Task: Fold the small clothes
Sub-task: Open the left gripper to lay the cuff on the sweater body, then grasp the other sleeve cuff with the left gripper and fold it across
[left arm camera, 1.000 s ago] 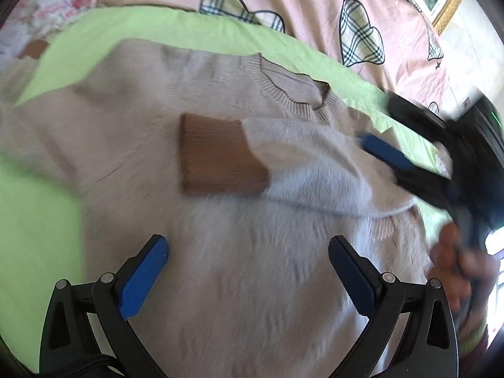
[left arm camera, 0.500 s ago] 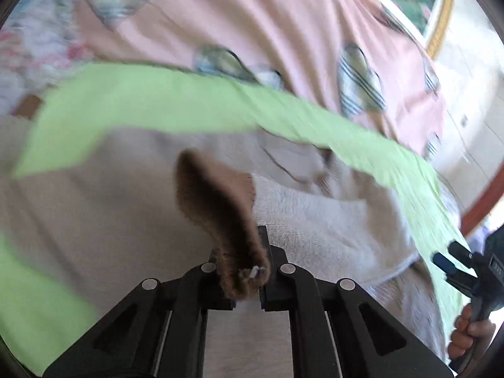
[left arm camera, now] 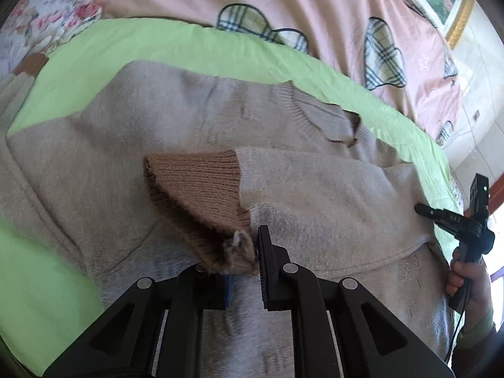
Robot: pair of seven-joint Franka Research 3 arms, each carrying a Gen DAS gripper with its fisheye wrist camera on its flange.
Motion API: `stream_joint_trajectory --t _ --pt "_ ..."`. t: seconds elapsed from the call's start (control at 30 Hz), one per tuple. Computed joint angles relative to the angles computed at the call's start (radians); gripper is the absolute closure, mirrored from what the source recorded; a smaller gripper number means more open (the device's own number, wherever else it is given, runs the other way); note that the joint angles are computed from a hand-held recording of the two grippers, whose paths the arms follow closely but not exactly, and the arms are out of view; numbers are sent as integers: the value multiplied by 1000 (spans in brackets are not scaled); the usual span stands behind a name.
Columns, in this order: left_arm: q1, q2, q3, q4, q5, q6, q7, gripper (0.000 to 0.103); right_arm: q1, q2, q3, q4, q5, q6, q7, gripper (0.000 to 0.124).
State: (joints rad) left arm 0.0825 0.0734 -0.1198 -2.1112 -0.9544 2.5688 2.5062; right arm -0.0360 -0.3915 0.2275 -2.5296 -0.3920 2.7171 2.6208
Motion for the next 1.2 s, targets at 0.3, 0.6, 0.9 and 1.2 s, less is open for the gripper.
stream_joint_trajectory --t 0.3,0.6,0.9,1.2 --pt "22 -1 5 -10 3 -37 -3 84 -53 -66 22 -31 -107 -60 80 116" --pt "47 -97 79 -85 -4 -51 24 79 -3 -205 119 -112 -33 46 192 71" --pt "98 -36 123 21 84 72 -57 51 139 -114 184 -127 138 173 132 70" --pt "91 265 152 421 599 165 -472 27 173 -88 212 -155 212 206 142 69"
